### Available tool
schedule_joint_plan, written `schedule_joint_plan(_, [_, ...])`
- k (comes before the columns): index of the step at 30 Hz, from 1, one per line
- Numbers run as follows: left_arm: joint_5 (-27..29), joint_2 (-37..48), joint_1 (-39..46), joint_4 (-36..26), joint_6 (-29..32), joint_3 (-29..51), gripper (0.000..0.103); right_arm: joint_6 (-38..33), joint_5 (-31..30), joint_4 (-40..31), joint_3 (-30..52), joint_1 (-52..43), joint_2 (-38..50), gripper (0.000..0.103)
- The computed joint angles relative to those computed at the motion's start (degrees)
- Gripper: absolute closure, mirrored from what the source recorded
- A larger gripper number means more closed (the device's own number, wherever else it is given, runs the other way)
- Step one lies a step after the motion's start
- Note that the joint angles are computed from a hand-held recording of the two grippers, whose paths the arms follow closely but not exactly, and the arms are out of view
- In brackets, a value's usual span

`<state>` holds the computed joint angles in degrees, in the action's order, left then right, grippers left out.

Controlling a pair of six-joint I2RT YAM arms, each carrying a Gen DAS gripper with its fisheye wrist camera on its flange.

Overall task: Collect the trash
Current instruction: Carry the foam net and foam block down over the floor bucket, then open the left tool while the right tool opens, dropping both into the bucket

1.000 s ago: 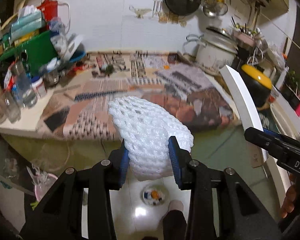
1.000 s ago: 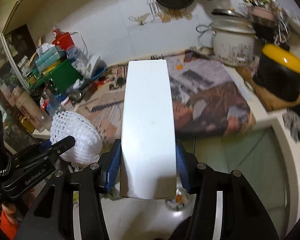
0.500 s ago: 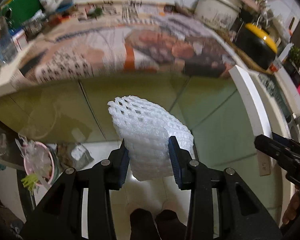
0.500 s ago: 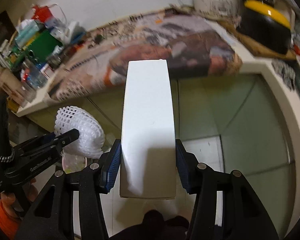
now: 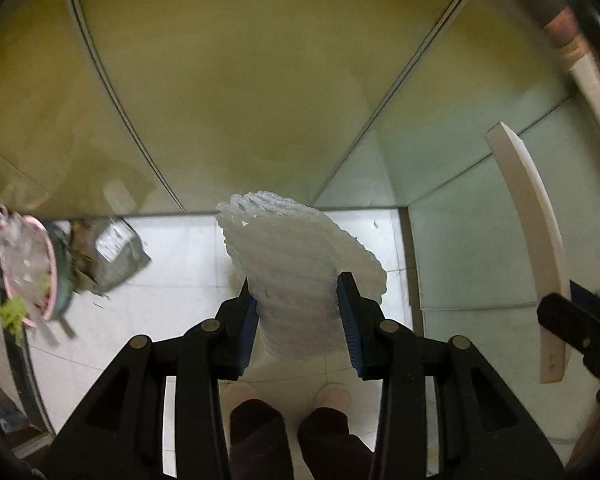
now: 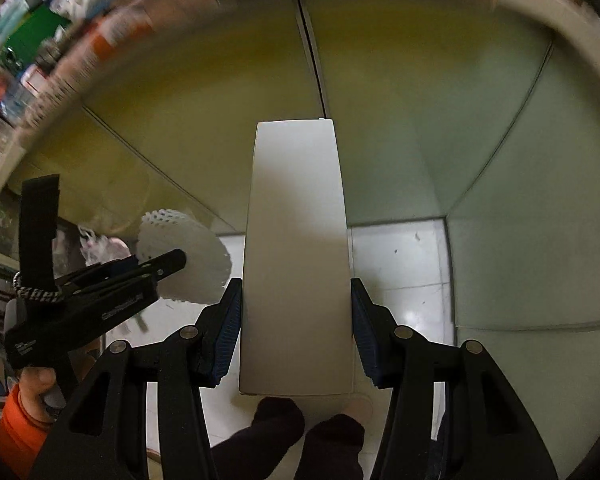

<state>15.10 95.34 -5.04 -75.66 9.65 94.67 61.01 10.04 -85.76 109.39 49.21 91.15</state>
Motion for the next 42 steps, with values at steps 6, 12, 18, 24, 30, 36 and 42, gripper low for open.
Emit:
schedule_joint_plan(6, [-0.34, 5.14, -1.31, 21.72, -1.99, -20.45, 0.064, -2.37, -3.65, 21.77, -28.27, -2.47, -5.38, 0.055])
schedule_joint_plan(12, [0.08, 14.64, -2.80, 37.18, -2.55, -28.15, 0.061, -5.15, -5.25, 38.27, -43.84, -3.95, -3.83, 0.055])
schedule_joint_plan(18, [0.32, 22.95, -3.81, 45.04, -0.86, -29.59, 0.050, -7.75, -6.72, 48.92, -48.95, -6.71, 0.84, 0.055])
schedule_joint_plan(24, [2.32, 26.01, -1.37, 48.73, 0.13, -30.52, 0.039, -9.52, -7.93, 54.85, -50.22, -6.87, 5.19, 0.055])
schedule_joint_plan(30, [1.88, 26.58, 0.66, 50.04, 1.00, -30.48, 0.037, -11.80, -9.22, 58.49, -49.61, -7.18, 9.20, 0.055])
schedule_joint_plan(36, [-0.36, 22.37, 2.99, 51.26, 3.54, -32.80, 0.037, -14.42, -11.02, 59.03, -46.54, -7.31, 13.70, 0.055])
schedule_joint_plan(42, [0.31, 15.98, 5.24, 47.09, 5.09, -33.72, 0.037, -14.11, -12.51, 56.17, -43.94, -8.01, 13.29, 0.044])
